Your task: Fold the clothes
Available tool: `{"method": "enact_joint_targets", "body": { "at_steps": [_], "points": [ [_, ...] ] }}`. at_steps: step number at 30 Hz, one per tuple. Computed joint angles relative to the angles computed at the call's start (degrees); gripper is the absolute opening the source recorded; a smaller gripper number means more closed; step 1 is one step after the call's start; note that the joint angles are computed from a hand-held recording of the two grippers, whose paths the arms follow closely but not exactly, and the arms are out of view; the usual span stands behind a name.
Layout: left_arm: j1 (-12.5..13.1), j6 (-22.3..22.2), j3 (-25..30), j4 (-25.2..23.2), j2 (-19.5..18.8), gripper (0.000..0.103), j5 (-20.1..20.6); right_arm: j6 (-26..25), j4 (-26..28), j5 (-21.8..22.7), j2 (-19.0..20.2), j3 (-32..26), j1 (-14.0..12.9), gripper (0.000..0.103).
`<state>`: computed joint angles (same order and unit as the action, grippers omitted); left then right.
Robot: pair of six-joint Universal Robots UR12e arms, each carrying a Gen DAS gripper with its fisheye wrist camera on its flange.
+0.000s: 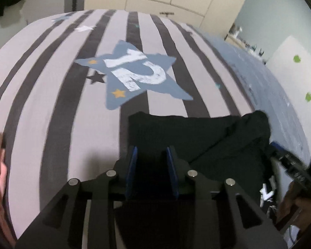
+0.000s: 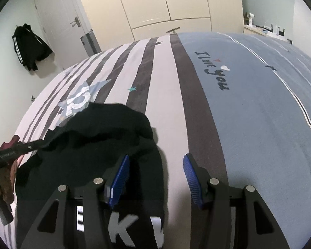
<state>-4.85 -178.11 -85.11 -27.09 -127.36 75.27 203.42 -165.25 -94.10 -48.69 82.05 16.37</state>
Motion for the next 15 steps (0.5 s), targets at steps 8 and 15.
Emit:
{"method": "enact_joint_targets", "body": {
  "at_steps": [8,15],
  "points": [
    [-0.2,0.5,-2.4,6.5,1.8,0.003,3.0,-2.4,2.4,1.5,2.9,-6.1,0.4,0.050],
    [-0.3,1.4,-0.3,2.8,-0.4,0.003,8.6,-1.8,7.2,0.7,5.0,-9.4,0.4,0.054]
  ]
}}
